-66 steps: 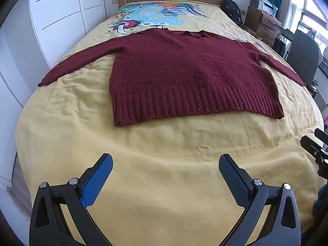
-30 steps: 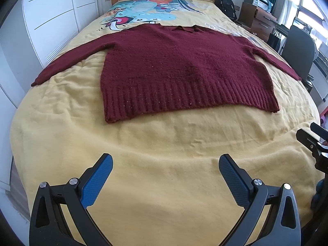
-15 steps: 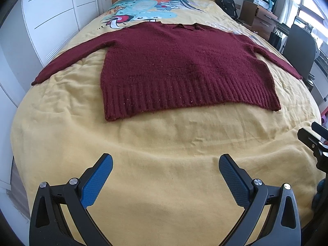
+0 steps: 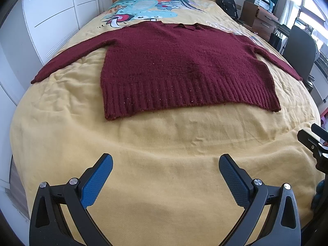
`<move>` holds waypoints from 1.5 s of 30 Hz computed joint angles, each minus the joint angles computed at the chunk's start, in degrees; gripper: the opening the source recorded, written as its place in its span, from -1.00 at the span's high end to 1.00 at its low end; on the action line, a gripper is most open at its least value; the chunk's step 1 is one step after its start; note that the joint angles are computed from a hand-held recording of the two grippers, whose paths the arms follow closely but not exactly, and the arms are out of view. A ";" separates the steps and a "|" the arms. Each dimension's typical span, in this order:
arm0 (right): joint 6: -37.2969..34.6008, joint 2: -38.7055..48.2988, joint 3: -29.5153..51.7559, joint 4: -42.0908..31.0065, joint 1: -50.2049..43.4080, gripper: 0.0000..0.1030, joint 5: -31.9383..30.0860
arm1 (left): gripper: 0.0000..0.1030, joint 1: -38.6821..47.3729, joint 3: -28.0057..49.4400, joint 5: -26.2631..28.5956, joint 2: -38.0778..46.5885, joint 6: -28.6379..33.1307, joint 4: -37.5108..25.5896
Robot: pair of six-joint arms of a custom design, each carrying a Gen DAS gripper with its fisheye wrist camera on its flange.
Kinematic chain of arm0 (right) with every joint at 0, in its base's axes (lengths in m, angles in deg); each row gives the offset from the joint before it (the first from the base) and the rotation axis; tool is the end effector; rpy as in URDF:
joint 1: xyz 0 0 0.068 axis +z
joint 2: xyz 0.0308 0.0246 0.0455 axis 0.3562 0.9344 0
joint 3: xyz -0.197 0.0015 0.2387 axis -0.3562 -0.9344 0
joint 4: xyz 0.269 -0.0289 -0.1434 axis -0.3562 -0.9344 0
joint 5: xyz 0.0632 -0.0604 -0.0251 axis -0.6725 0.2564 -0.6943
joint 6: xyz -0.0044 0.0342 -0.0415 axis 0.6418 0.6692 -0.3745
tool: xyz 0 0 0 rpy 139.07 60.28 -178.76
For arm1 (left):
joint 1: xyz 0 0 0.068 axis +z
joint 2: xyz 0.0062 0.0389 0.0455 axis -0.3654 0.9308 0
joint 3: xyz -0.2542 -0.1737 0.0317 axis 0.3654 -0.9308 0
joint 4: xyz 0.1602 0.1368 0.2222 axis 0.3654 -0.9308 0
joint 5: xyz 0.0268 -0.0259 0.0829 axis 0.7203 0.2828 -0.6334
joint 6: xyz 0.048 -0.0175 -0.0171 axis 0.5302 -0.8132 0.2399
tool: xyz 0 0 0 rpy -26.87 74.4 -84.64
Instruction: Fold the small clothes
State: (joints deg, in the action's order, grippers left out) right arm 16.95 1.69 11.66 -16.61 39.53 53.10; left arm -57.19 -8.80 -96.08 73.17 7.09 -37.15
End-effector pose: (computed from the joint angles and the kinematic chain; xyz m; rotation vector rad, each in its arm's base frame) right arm 0.1803 0.0646 0.1746 -0.5321 2.4410 0.2271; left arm 0.2118 -0.1345 0.1449 -0.4109 2.5530 0.0739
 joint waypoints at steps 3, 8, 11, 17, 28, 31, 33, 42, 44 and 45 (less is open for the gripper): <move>-0.09 0.19 0.00 0.04 -0.01 -1.00 0.07 | -0.98 0.00 0.00 0.00 0.00 0.00 0.00; 0.12 0.35 -0.05 0.08 0.09 -1.00 0.27 | -0.98 0.18 -0.14 0.13 -0.40 0.44 0.29; 0.54 0.85 0.49 -0.30 0.47 -1.00 0.61 | -0.98 0.34 -0.26 -0.03 -0.44 0.86 0.71; 0.66 1.37 0.92 -0.74 0.73 -1.00 1.03 | -0.98 0.61 -0.41 -0.23 -0.59 1.06 1.14; 1.54 2.79 1.93 -1.18 1.60 -1.00 2.31 | -0.98 1.27 -1.14 0.53 -1.26 4.30 3.55; 1.97 3.44 2.45 -1.51 1.62 -1.00 2.64 | -0.98 1.46 -1.56 0.66 -1.84 5.19 4.19; 2.22 3.81 2.74 -1.68 1.35 -1.00 2.73 | -0.98 1.76 -1.69 1.13 -2.15 6.12 4.44; 3.47 4.75 5.62 -3.84 1.04 -1.00 3.77 | -0.98 5.53 -2.61 5.31 -4.81 8.73 4.61; 3.66 5.02 6.70 -4.30 1.22 -1.00 4.04 | -0.98 6.73 -2.78 5.82 -6.24 9.04 3.84; 3.81 5.39 7.41 -4.41 1.40 -1.00 4.29 | -0.98 7.71 -2.74 6.20 -7.06 9.07 3.30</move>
State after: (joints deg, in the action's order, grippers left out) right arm 20.76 7.09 19.07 -21.01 40.93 57.39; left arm -49.48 -11.54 -89.88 66.11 16.16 -33.85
